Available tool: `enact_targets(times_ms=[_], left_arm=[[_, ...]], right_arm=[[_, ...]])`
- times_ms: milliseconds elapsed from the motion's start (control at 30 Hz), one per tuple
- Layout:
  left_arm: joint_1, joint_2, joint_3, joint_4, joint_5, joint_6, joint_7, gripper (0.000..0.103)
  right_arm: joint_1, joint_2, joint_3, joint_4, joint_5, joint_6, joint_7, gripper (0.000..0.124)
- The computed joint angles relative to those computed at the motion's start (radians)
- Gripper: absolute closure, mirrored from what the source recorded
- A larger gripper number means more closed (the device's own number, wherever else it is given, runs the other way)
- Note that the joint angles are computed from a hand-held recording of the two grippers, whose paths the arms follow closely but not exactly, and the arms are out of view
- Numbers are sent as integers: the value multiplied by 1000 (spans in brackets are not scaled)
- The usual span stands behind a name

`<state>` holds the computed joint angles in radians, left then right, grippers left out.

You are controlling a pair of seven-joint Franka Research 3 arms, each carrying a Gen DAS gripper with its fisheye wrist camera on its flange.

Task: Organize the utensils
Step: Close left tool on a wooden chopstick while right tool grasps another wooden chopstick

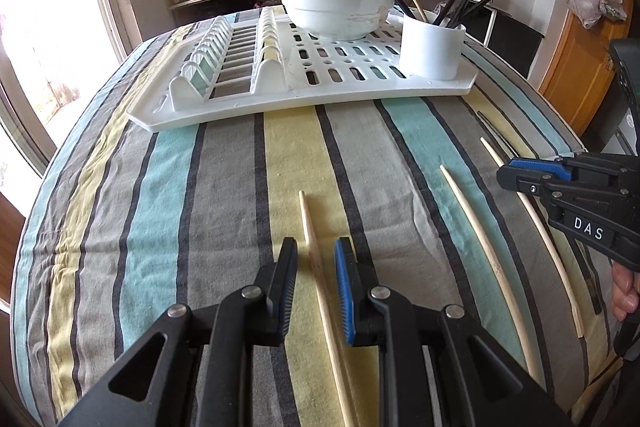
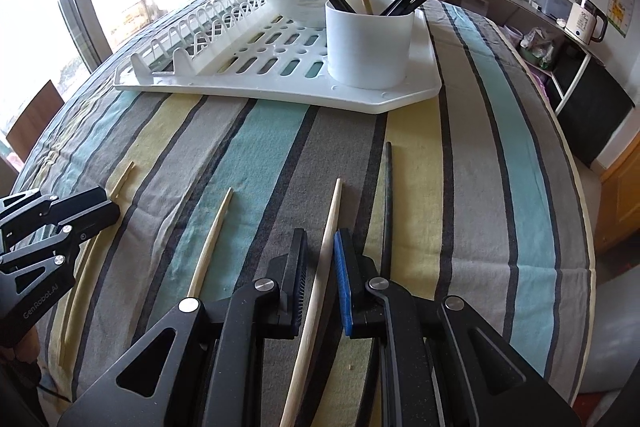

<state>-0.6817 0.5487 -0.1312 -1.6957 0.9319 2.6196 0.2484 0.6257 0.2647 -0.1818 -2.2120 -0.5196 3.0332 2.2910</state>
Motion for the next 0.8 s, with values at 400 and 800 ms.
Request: enact_targets(times_ms=[400,800], left_arm=[[29,1,-11,-5,-51,61,65,97],[11,-74,27,-57,33,161,-28,97]], right_arm=[[9,-27,-2,-50,144,87,-113,117],[70,-96,-66,-131,280,252,-207,117]])
